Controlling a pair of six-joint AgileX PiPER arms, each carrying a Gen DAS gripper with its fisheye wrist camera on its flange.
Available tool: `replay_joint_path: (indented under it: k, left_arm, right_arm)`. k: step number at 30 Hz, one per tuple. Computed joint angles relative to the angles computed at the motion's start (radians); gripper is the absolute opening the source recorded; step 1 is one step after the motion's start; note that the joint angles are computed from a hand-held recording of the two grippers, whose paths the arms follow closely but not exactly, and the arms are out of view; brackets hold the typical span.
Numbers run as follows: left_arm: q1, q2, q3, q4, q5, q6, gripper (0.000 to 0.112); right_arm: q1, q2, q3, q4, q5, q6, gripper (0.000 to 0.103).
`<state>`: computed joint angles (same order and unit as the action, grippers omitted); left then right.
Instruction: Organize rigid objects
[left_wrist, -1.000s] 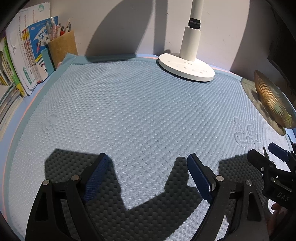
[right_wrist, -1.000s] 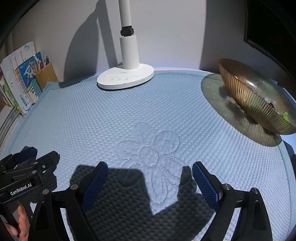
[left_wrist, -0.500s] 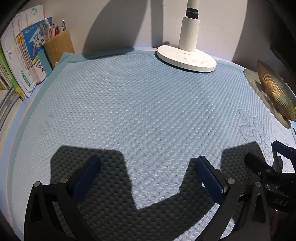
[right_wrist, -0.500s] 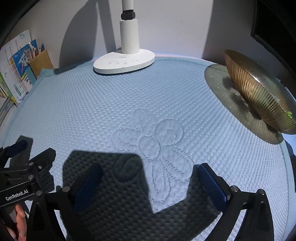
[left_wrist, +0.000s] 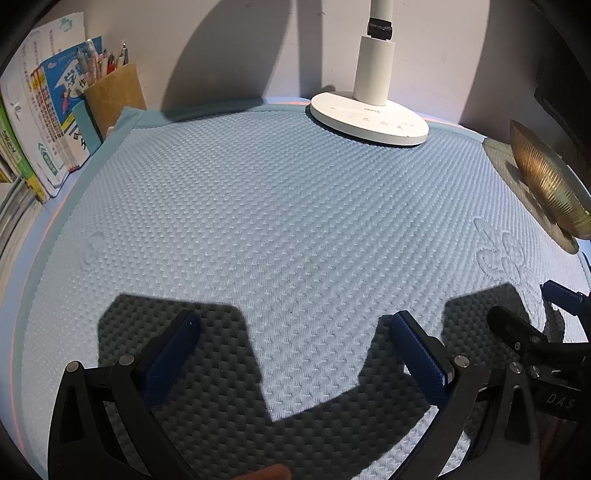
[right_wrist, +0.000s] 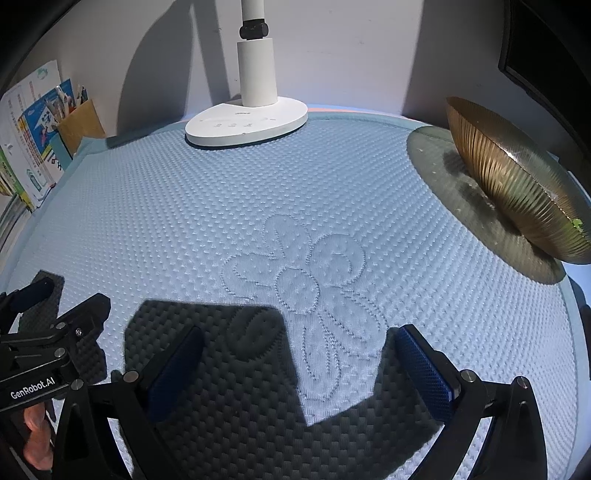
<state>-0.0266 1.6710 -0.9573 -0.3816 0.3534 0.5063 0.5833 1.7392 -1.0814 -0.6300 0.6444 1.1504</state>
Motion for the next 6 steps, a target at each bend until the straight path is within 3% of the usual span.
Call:
replay_joint_path:
  k: [6]
  left_arm:
    - [0.010, 0.001, 0.002, -0.051, 0.002, 0.051, 0.103]
  right_arm:
    - [0.006, 0.003, -0.007, -0.004, 0.011, 0.007, 0.103]
